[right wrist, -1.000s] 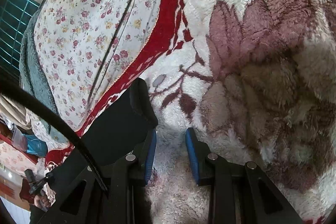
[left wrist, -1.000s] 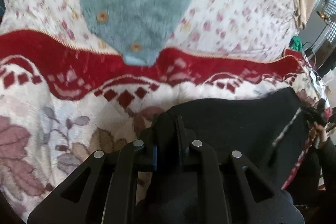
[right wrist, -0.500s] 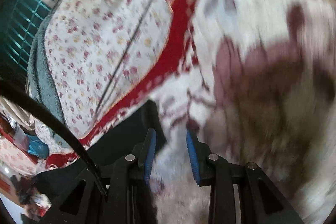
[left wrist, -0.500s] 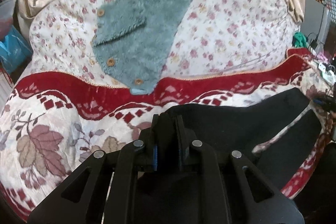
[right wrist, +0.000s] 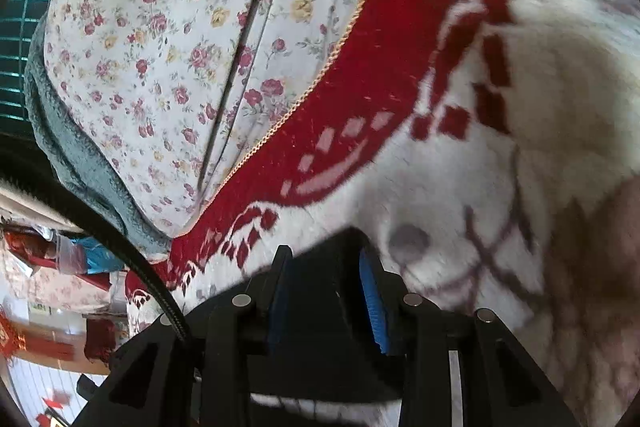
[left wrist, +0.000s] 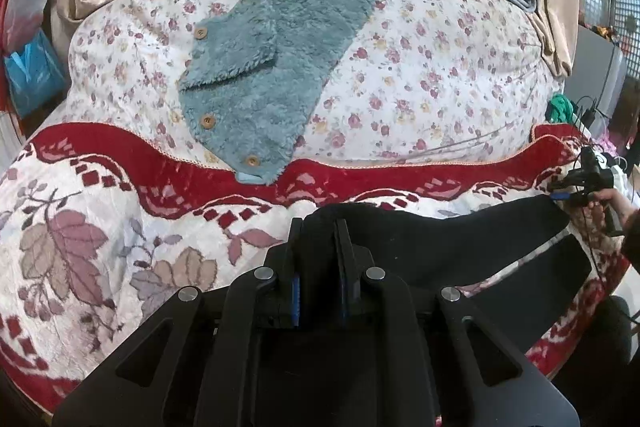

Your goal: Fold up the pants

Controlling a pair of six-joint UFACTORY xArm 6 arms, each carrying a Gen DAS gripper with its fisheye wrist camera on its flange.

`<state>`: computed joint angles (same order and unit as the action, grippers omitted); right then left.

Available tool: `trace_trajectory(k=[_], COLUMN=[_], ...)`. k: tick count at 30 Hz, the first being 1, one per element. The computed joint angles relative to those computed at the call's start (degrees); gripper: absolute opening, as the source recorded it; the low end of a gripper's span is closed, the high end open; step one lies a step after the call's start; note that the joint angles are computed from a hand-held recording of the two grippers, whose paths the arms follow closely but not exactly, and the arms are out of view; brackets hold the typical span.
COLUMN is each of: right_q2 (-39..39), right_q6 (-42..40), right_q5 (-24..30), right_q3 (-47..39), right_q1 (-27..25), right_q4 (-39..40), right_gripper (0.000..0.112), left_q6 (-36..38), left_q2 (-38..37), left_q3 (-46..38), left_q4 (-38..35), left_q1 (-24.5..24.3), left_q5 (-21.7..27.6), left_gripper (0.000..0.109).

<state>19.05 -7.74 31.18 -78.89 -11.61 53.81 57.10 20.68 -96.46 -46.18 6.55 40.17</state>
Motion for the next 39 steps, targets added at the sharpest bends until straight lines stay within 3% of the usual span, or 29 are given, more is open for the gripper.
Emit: trace_trajectory(k=[2,6,7,8,9,12,17,22,26,31,37,39], right_q2=[2.11,4.45,4.6,4.52,4.23,1.8,-6.93,-18.21,-25.26,-30.48,-31.1,-31.26], right_q6=[3.86,3.65,1.64,0.8,-1.17,-7.51,-23.89,-39.53,-46.15,-46.1,-41.74,-42.24], right_q5=[1.37,3.58,3.47,2.7,2.37,0.26,-2.47,-2.47,-1.9,-2.55,-4.9,-5.03], right_q3=[-2.77,-5.58,-5.73,-5.51,-5.11,-2.5,5.65,16.93,24.94,33.37,38.71,39.62], right_q1=[0.09,-0.01,0.16,0.33,0.47,1.37,2.62,5.09,7.55,10.83,13.19,12.82], right_q4=[-5.46,-7.96,-7.25,-7.22,-6.03,-2.63,10.45,19.34,21.62,16.96,8.64,9.4], right_gripper=[0.033,0.031,0.027,0.014,0.006,0.006,0.005,0.005,0.005,0.005,0.005,0.005], left_q6=[-0.21,-0.8,-0.8,-0.84,-0.8,-1.42,1.75,10.24,18.46,21.78,13.87,8.74], left_q2=[0.39,1.61,1.99,2.33,2.53,3.66,3.0,-2.42,-7.31,-8.33,-5.78,-5.65], left_q3=[-0.21,-1.4,-1.83,-2.25,-2.38,-3.84,-2.98,5.04,12.91,17.62,18.34,19.34], left_q4=[0.44,0.97,1.17,1.57,1.83,2.67,0.73,-6.61,-14.08,-15.82,-16.25,-19.11], left_q1=[0.03,-0.04,-0.15,-0.26,-0.34,-0.03,2.24,5.93,9.56,13.09,17.15,18.67], left_q5=[-0.01,0.26,0.25,0.31,0.11,0.39,2.19,2.54,3.4,5.18,7.78,5.87], left_gripper=[0.012,0.012,0.012,0.012,0.012,0.012,0.012,0.012,0.012,0.012,0.021,0.021])
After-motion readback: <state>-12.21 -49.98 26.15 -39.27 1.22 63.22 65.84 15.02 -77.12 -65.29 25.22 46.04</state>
